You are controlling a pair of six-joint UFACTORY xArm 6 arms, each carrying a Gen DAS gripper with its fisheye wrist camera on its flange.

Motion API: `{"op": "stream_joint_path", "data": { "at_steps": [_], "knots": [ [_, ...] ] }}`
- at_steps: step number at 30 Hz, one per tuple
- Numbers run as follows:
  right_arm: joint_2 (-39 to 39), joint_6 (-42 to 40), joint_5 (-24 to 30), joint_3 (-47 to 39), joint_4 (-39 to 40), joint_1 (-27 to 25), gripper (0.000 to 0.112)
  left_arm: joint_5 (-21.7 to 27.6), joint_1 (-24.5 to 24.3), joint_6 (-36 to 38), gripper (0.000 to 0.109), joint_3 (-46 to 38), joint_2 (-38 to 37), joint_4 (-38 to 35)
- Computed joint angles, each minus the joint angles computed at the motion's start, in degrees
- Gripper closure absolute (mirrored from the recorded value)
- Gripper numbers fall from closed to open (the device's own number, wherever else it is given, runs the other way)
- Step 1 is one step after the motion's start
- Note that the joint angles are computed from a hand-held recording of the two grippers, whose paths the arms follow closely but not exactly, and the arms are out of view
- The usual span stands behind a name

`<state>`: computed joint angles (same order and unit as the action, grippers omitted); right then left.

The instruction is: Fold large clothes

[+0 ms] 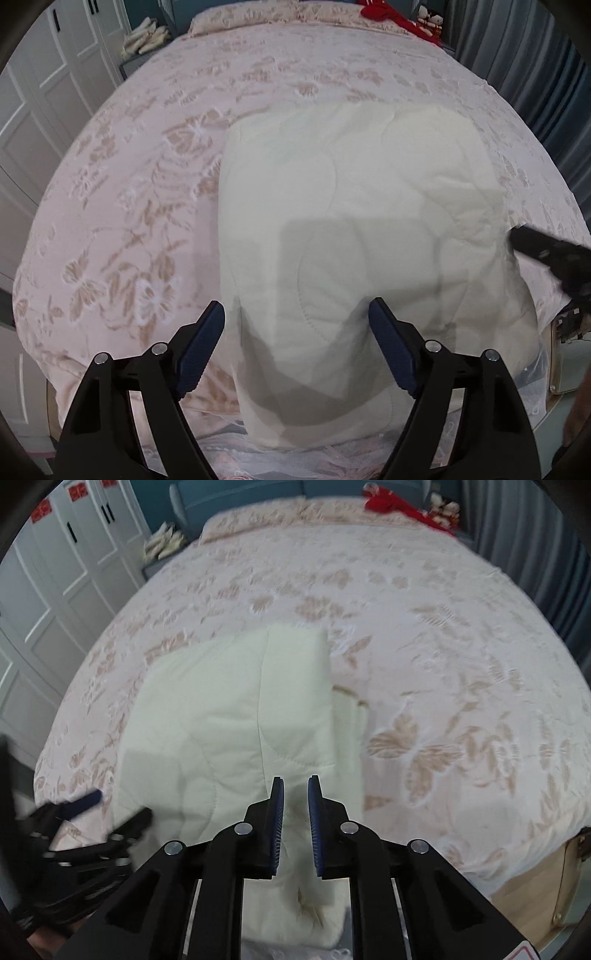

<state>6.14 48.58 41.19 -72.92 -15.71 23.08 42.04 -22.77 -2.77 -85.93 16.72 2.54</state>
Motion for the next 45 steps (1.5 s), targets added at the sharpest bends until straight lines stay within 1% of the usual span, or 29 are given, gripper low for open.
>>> {"op": "stream_joint_path", "data": {
  "at_steps": [3, 6, 7, 10, 13, 16, 18, 19, 22, 25, 29, 37, 39, 42, 45],
  "knots": [
    [3.35, -2.35, 1.71, -2.37, 1.87, -0.4, 0.1, 1.32, 0.58, -0.47, 0.031, -3.0, 1.91, -1.32],
    [5.92, -2.68, 3.19, -3.41, 2.43, -0.9, 0.101, 2.96, 1.55, 0.41, 0.031, -4.9, 2.82, -6.07],
    [6.15, -2.55, 3.26, -2.92, 2.63, -1.14, 0.101, 2.74, 1.69, 0.12, 0.031, -4.96, 2.76, -6.05],
    [6.17, -2.5, 1.87, -0.63, 4.48, -2.23, 0.103, 2.08, 1.68, -1.24, 0.031, -5.58, 3.33, -4.28],
    [6.68, -2.74, 0.46, 0.26, 6.31, -2.68, 0.103, 3.91, 1.45, -1.7, 0.03, -7.77, 5.61, -3.57],
    [8.02, -2.51, 2.31, -1.63, 4.65, -1.89, 0.103, 4.26, 1.02, -2.23, 0.029, -9.04, 7.49, -2.23],
    [9.26, -2.83, 3.68, -3.2, 3.27, -1.34, 0.098, 4.46, 0.69, -2.5, 0.028, -9.84, 8.61, -1.77],
    [9.91, -3.1, 4.04, -3.9, 3.02, -1.06, 0.098, 4.46, 0.58, -2.66, 0.027, -10.18, 9.06, -1.56],
    [11.87, -3.29, 6.24, -6.41, 0.67, -0.3, 0.098, 3.95, 0.16, -3.56, 0.023, -10.65, 10.15, 0.08],
    [12.89, -3.79, 6.68, -7.36, 0.26, -0.27, 0.099, 3.59, 0.15, -3.8, 0.02, -11.36, 11.44, 0.64],
    [13.27, -4.73, 5.59, -7.22, 1.77, -0.74, 0.099, 3.22, 0.12, -3.97, 0.016, -12.42, 12.99, 1.17],
    [13.21, -5.02, 2.72, -5.87, 3.52, -1.73, 0.099, 2.39, 0.17, -4.49, 0.011, -12.87, 14.36, 1.27],
    [12.6, -4.94, 0.89, -4.63, 4.39, -2.12, 0.099, 3.18, 0.58, -4.07, 0.01, -13.75, 15.02, -0.36],
    [9.98, -5.37, -2.34, -1.51, 9.23, -3.42, 0.099, 5.41, 1.54, -2.4, 0.01, -15.43, 15.5, -4.23],
    [5.38, -3.9, -6.41, 2.83, 13.19, -4.47, 0.096, 6.3, 2.53, -1.81, 0.01, -14.78, 13.88, -7.39]
  ]
}}
